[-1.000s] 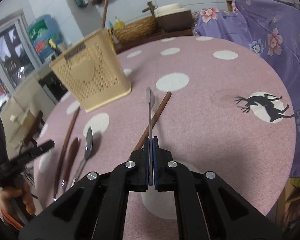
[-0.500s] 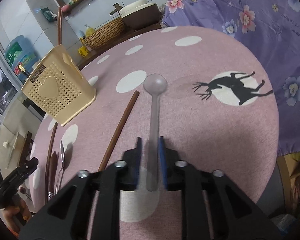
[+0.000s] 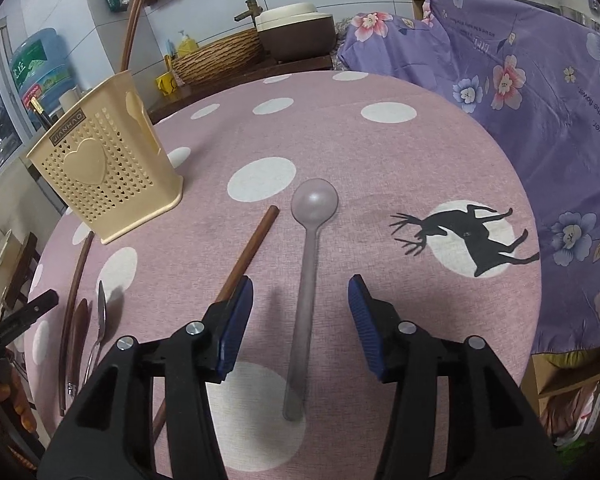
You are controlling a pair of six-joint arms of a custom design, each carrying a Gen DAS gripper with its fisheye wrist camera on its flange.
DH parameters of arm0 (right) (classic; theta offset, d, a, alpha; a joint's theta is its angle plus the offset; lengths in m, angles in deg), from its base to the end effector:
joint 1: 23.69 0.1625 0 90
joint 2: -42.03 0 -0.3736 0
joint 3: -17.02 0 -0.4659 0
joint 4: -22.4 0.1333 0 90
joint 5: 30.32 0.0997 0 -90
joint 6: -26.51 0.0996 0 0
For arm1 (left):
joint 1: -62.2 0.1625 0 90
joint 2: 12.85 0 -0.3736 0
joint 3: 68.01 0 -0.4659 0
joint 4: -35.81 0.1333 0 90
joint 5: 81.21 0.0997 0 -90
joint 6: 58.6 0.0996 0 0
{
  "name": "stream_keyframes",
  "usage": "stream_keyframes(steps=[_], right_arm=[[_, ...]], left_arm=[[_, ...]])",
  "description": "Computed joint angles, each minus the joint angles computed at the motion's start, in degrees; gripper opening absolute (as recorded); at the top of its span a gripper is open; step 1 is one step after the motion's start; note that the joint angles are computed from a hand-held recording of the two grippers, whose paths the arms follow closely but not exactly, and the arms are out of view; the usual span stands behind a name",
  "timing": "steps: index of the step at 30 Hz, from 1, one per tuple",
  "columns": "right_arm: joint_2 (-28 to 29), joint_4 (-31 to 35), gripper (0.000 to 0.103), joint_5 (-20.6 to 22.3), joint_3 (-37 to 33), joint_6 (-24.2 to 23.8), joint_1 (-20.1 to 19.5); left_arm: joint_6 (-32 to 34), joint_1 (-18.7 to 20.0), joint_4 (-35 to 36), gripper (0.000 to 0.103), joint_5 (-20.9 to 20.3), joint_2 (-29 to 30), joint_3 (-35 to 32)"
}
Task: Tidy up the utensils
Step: 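Carry the white spoon with the right tool while the left tool grasps a brown chopstick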
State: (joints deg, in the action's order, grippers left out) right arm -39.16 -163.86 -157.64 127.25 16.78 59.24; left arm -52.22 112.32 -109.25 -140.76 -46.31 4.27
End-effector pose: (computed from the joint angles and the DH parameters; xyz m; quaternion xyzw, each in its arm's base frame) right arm 0.0014 -0.5808 0.3668 -0.1587 -0.7929 0.4799 0.3402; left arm -0.3683 -0.7275 0.0219 0.3411 0.8930 -0.2054 0.2097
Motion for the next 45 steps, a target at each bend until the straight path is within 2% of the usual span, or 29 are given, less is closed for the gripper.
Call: stream_keyframes(steps=[3, 7, 12, 16, 19, 23, 31, 38, 45], right_arm=[[0.19, -0.3, 0.051, -0.47, 0.01, -0.45, 0.3], [0.56, -0.77, 0.051, -1.24, -0.36, -1.25, 0.51], [0.61, -0.62, 0.051, -2.4, -0.8, -1.51, 0.59], [1.02, 0.74, 0.051, -3.41, -2.1, -2.18, 0.56], [1.36, 3.35, 0.051, -3.32, -3.51, -1.86, 0.31], [2.92, 4.09, 0.055, -5.27, -5.56, -3.78, 0.41], [6.11, 10.24, 0.054, -7.48, -10.42, -4.68, -0.19], [9.05, 10.45, 0.046, -9.94, -14.47, -4.95, -0.34], [11.2, 12.11, 0.037, -11.11, -17.69, -4.69, -0.13]], left_arm=[[0.23, -0.12, 0.55, 0.044, 2.39, 0.82, -0.28], [0.55, -0.1, -0.5, 0.043, 3.38, 0.01, 0.85], [1.22, -0.1, 0.53, 0.043, 6.86, -0.33, 0.37], [-2.51, 1.08, 1.72, 0.043, 3.86, -0.88, -1.42], [-1.12, 0.69, 1.21, 0.043, 4.46, 0.19, -2.65], [-1.09, 0.57, 0.28, 0.043, 5.73, 1.41, -3.91], [-3.16, 1.24, 2.26, 0.043, 6.72, 2.33, -5.33], [-3.18, 1.77, 3.79, 0.043, 6.95, 4.2, -7.97], [-3.55, 2.14, 7.47, 0.043, 6.31, 7.57, -13.93]])
